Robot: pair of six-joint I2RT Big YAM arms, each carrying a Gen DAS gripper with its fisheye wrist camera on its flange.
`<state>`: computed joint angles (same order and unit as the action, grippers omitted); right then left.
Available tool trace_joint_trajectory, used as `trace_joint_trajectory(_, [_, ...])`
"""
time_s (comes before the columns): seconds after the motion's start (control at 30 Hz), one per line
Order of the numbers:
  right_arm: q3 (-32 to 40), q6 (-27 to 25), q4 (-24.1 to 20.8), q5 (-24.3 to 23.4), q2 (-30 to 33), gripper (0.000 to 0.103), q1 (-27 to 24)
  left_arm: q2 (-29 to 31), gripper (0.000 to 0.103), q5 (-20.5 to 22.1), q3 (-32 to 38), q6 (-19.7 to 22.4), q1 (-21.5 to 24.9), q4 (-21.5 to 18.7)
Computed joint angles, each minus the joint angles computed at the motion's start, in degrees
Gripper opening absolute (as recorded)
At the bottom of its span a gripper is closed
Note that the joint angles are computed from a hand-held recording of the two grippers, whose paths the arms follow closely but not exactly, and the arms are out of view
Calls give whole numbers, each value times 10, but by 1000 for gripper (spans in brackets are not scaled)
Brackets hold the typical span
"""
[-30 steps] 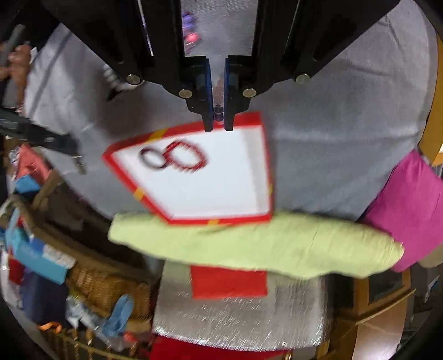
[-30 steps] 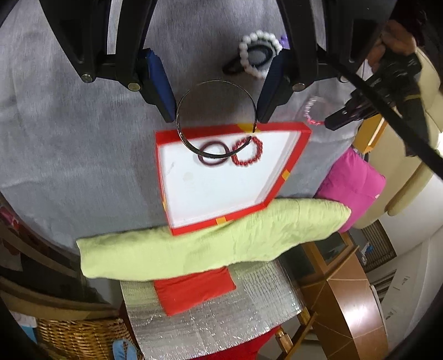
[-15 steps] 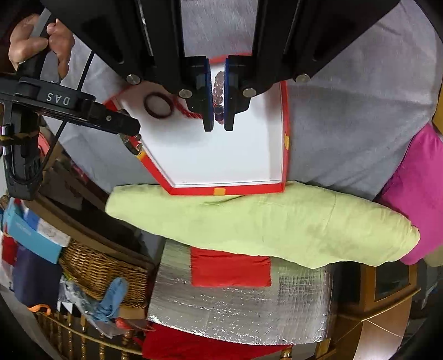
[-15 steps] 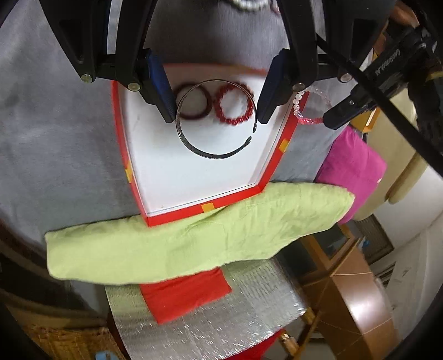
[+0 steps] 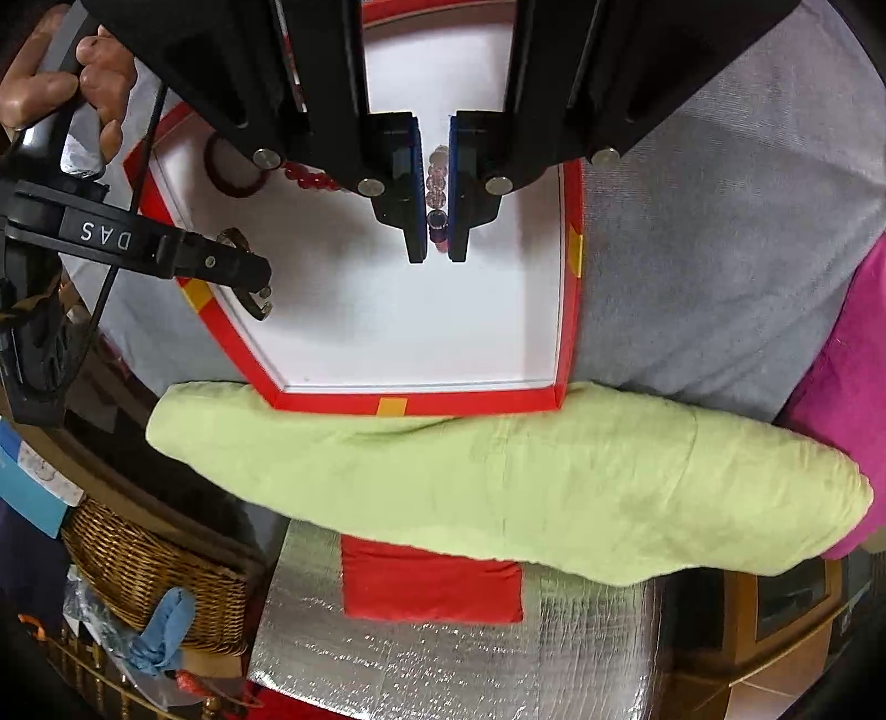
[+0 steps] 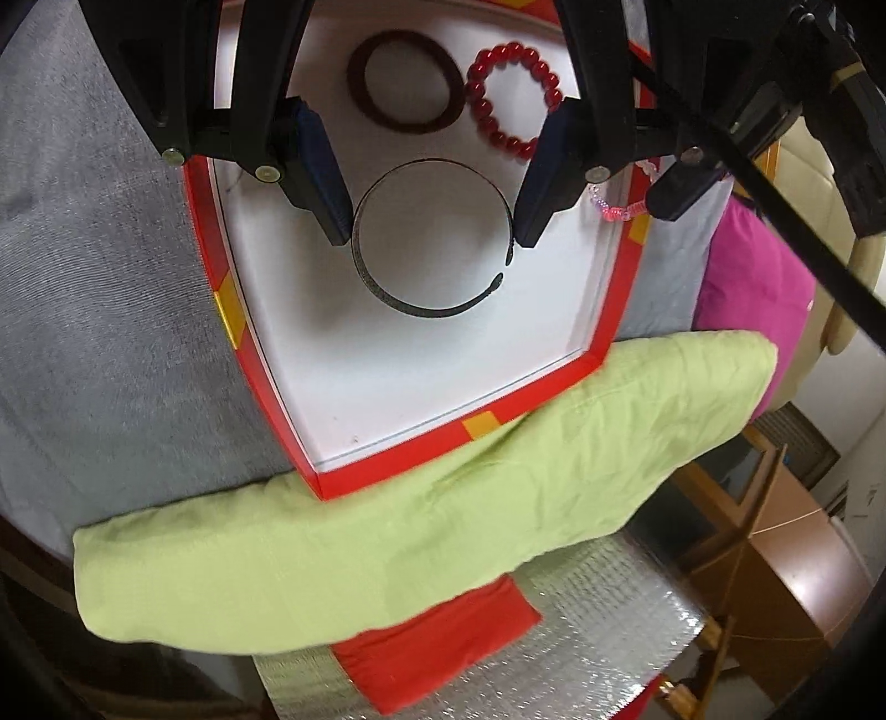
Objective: Organize jewelry
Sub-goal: 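Carry both into the red box and open both tools to release, then withdraw both open tools from the box toward the bracelet pile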
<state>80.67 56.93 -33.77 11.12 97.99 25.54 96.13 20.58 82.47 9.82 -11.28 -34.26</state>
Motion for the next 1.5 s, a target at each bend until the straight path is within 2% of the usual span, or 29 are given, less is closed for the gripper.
trace_joint_trajectory(0.17, [13, -3, -7, 5, 10, 64, -2, 14, 7, -33, 10, 16, -8, -18])
trace_joint_trajectory(0.33, [-9, 4, 26, -3, -2, 66, -4, 16, 9, -53, 11, 33, -10, -30])
trace_joint_trajectory(0.4, [-23, 10, 48, -3, -13, 67, -4, 13, 17, -57, 9, 29, -8, -32])
trace_joint_trajectory(0.47, [-34, 12, 61, 2, -23, 69, -2, 6, 33, -57, 3, 24, -5, -25])
trace_joint_trajectory(0.7, [-67, 5, 78, 23, -65, 68, 6, -19, 39, -66, -12, 24, -2, -14])
trace_joint_trajectory(0.87, [-86, -7, 74, 45, -99, 68, 26, -54, 48, -77, -40, 26, -2, 0])
trace_joint_trajectory(1.07, [-117, -12, 51, 56, -140, 68, 60, -108, 53, -91, -96, 40, 4, 25])
trace_joint_trajectory(1.33, [-175, 34, 26, 51, -195, 68, 98, -168, 54, -91, -167, 78, 25, 21])
trace_joint_trajectory(1.5, [-191, 55, -6, 55, -209, 67, 135, -205, 54, -74, -212, 97, 56, 4])
